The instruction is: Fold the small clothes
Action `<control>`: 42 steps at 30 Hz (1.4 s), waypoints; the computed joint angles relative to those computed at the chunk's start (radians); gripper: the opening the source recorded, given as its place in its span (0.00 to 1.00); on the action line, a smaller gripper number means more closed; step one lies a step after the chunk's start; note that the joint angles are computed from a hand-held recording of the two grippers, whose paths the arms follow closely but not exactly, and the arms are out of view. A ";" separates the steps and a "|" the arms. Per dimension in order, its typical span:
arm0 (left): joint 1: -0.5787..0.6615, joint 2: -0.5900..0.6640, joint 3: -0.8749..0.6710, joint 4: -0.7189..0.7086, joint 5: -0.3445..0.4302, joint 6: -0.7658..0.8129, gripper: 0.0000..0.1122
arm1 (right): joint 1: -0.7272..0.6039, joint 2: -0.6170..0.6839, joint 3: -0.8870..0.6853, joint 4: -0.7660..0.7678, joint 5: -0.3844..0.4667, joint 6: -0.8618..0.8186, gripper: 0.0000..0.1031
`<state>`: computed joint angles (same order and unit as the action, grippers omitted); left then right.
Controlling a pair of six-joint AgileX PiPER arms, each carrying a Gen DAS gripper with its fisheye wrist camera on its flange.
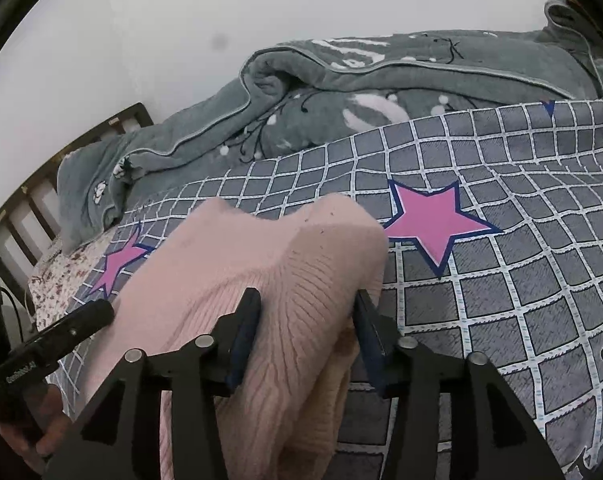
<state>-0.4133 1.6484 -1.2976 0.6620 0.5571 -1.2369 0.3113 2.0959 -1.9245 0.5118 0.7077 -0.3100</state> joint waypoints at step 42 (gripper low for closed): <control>-0.151 -0.102 0.110 0.220 0.177 -0.154 0.71 | -0.025 -0.308 0.431 0.142 -0.135 -0.228 0.42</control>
